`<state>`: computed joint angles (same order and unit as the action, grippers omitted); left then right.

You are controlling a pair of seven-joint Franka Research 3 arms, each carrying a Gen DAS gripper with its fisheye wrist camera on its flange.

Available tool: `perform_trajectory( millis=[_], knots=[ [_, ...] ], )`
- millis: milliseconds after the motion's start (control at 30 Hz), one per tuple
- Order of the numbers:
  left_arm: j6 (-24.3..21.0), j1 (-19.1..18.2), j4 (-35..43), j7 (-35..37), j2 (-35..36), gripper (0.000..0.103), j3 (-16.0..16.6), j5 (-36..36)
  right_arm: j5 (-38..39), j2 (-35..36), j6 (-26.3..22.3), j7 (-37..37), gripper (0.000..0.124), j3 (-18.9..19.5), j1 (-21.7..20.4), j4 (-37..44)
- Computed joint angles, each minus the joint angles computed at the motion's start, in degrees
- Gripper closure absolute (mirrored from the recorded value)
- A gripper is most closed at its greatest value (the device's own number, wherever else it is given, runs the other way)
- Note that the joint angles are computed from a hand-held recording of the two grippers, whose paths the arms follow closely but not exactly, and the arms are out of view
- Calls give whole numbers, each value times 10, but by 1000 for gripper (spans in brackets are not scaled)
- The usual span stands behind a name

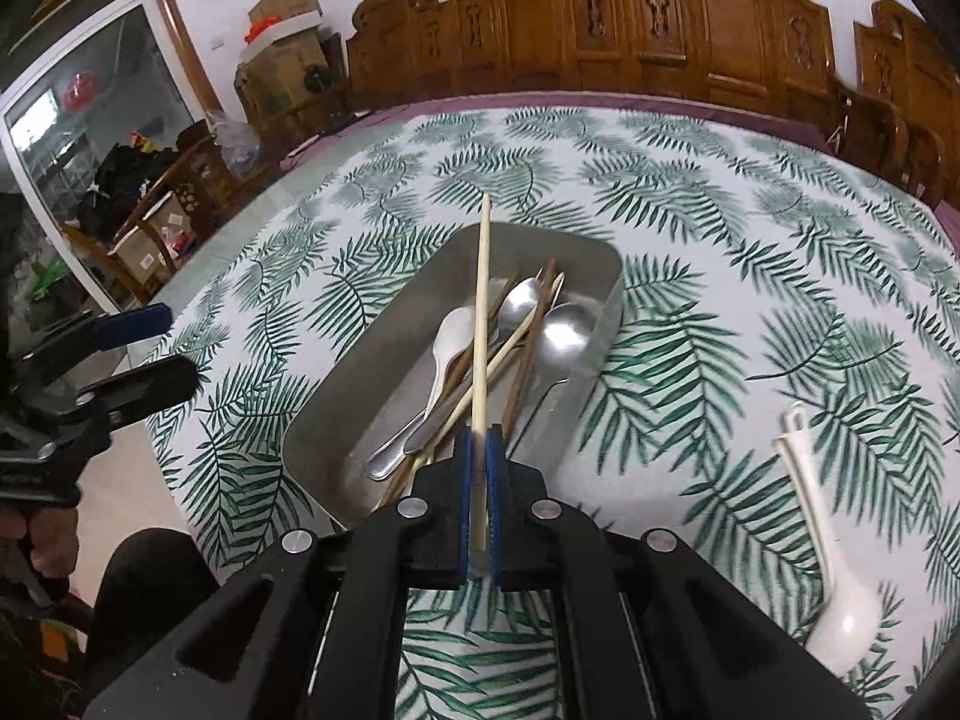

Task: Organize utensils
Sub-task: 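Lower the held wooden chopstick into the grey tray and open the right gripper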

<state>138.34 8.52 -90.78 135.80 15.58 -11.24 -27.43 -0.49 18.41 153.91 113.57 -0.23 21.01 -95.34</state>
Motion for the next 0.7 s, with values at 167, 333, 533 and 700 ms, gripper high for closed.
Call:
perform_trajectory(
  millis=[167, 333, 533, 700],
  knots=[
    [-3, 7, -6, 1, -3, 16, 3, -7, 2, 22, -26, 21, 118, -3, 4, 30],
    [-1, 11, -15, 9, -10, 16, 6, -14, 5, 41, -46, 26, 118, -2, 7, 59],
    [-1, 13, -21, 18, -17, 16, 9, -23, 7, 54, -50, 34, 117, 1, 12, 75],
    [-1, 12, -28, 25, -25, 16, 10, -30, 23, 52, -27, 12, 116, 7, 9, 66]
  ],
)
